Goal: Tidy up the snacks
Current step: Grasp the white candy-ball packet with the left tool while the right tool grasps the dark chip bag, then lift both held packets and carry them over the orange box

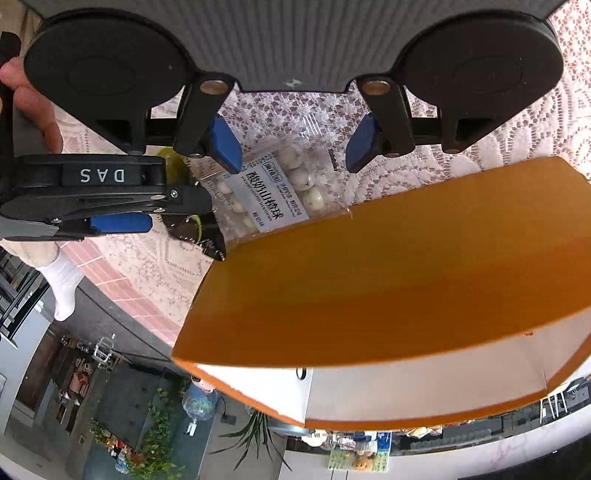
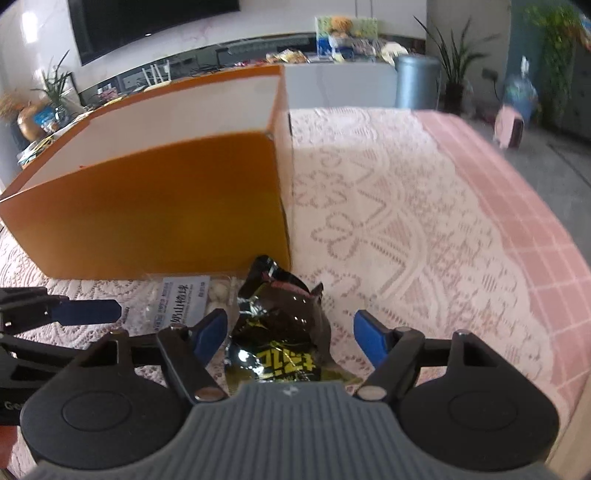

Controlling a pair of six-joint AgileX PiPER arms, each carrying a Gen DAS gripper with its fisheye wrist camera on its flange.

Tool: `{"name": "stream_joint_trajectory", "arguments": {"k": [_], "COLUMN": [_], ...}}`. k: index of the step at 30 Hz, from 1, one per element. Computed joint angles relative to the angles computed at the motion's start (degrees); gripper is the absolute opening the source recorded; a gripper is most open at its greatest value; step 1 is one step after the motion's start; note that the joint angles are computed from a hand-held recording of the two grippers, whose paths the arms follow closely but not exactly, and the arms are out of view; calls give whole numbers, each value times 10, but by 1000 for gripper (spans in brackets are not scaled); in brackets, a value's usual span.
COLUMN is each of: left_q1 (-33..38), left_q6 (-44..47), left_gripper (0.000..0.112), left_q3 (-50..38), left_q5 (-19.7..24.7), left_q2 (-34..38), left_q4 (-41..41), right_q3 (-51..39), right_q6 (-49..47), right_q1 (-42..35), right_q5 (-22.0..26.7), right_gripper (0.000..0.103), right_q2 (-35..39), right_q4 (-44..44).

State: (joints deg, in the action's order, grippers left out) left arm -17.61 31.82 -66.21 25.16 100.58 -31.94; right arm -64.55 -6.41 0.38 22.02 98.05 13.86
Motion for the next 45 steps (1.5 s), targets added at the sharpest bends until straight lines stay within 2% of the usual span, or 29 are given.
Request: {"name": "stream_joint_trajectory", "arguments": {"k": [2, 5, 8, 10, 14, 18, 19, 21, 23, 26, 32, 34, 37, 42, 45], "left_q1": [9, 5, 6, 12, 23, 13, 5, -20, -41, -57, -60, -53, -41, -34, -33], "left_q6": [40, 44, 35, 27, 38, 58, 56, 33, 0, -14, 15, 55, 98, 103, 119], "left_gripper": [74, 64, 56, 52, 52, 52, 53, 63, 83, 86, 87, 87, 87, 86, 85], "left_q3": [-3, 5, 8, 8, 4, 25, 33, 52, 64, 55, -1, -6, -28, -44, -33], "left_q5": [15, 6, 14, 36, 101, 118, 105, 59, 15, -11, 12, 15, 40, 53, 39], "left_q2": [5, 0, -7, -15, -22, -45, -54, -74, -86, -80, -27, -19, 4, 25, 23], "left_q4": [-45, -49, -41, -40, -62, -55, -42, 15, 74, 116, 123, 91, 51, 37, 15], "right_q3": [-5, -7, -1, 5, 14, 25, 27, 33, 42, 42, 38, 39, 36, 26, 25], "right_q6": [-26, -111, -94, -89, -89, -85, -72, -41, -13, -11, -6, -11, -22, -29, -18], "right_q1": [-11, -34, -25, -22, -25, -37, -39, -41, -43, -49, -43, -47, -56, -64, -57], "right_q5": [9, 25, 15, 12, 17, 23, 24, 27, 31, 48, 57, 56, 56, 60, 51], "right_gripper": [71, 55, 51, 49, 48, 47, 47, 47, 47, 48, 53, 54, 65, 67, 67], "right_q2": [11, 17, 10, 4, -10, -26, -31, -41, -51, -52, -48, -48, -42, -27, -23], "right_q4": [45, 158, 132, 129, 131, 124, 111, 76, 45, 45, 33, 43, 68, 105, 91]}}
